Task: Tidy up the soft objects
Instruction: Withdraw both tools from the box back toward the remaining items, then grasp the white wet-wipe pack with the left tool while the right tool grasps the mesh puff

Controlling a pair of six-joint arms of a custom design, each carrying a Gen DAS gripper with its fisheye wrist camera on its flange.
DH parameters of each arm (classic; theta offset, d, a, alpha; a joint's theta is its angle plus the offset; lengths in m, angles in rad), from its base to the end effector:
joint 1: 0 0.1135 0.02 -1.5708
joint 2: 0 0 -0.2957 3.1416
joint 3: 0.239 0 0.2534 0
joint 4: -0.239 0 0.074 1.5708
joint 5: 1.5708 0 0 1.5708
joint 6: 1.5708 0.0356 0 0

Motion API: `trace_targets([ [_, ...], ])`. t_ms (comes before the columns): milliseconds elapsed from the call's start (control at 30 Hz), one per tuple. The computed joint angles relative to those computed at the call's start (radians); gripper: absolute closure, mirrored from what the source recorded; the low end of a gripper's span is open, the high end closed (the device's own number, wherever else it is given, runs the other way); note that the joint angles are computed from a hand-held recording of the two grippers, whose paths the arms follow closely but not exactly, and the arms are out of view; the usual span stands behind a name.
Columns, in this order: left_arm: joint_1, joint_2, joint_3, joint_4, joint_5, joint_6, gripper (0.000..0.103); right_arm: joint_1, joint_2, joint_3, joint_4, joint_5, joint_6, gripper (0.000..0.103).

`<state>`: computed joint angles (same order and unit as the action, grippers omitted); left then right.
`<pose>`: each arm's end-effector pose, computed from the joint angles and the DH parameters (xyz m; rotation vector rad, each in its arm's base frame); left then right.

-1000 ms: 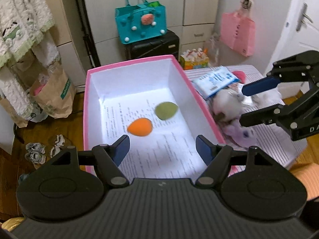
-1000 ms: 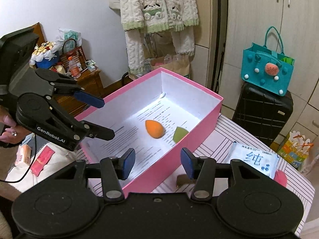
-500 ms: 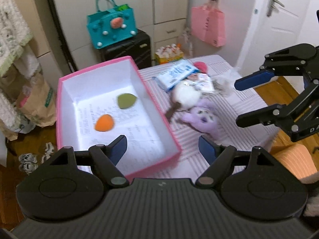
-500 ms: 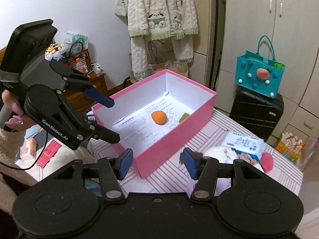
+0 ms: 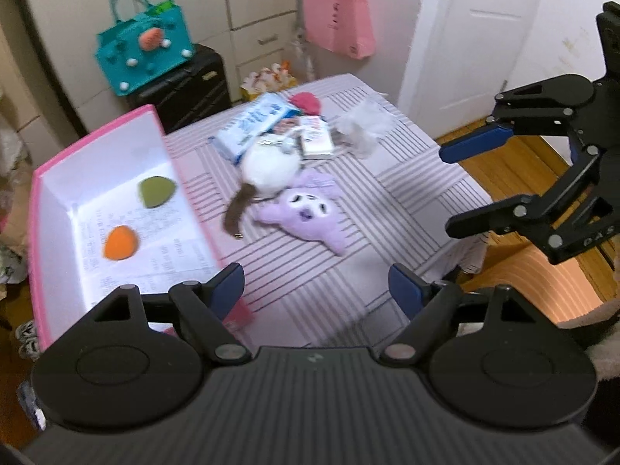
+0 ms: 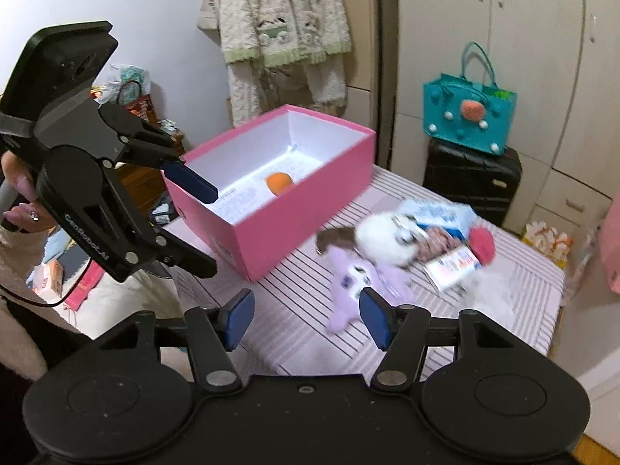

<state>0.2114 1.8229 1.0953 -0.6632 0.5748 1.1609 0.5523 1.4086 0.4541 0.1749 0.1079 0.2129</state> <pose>0.3327 0.0516 0.1787 1.2533 2.2864 -0.4471 0.2074 0.1233 0.1622 -0.3458 2.3330 0.2495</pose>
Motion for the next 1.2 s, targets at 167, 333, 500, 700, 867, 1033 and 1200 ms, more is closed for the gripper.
trace_targets([
  [167,-0.059,0.011,-0.045,0.068,0.012,-0.039,0.022,-0.092,0.009,-0.082,0.091,-0.055,-0.019,0.037],
  [333,-0.112,0.033,-0.099,0.243,0.025,-0.133,0.022,-0.174,0.057,-0.143,0.206,-0.056,-0.072,0.036],
  [500,-0.16,0.102,-0.09,0.355,0.023,-0.259,0.022,-0.282,0.154,-0.165,0.331,-0.128,-0.118,0.035],
  [700,-0.216,0.158,-0.128,0.506,-0.018,-0.335,0.022,-0.346,0.314,-0.166,0.5,-0.111,-0.183,0.032],
  [867,-0.255,0.213,-0.153,0.656,-0.057,-0.421,0.022,-0.395,0.505,-0.148,0.692,-0.076,-0.196,0.031],
  [1033,-0.281,0.268,-0.138,0.744,-0.093,-0.5,0.022,-0.408,0.662,-0.099,0.813,-0.017,-0.223,0.03],
  [1200,-0.296,0.272,-0.141,0.82,-0.107,-0.547,0.022,-0.435,0.716,-0.051,0.822,-0.008,-0.22,0.03],
])
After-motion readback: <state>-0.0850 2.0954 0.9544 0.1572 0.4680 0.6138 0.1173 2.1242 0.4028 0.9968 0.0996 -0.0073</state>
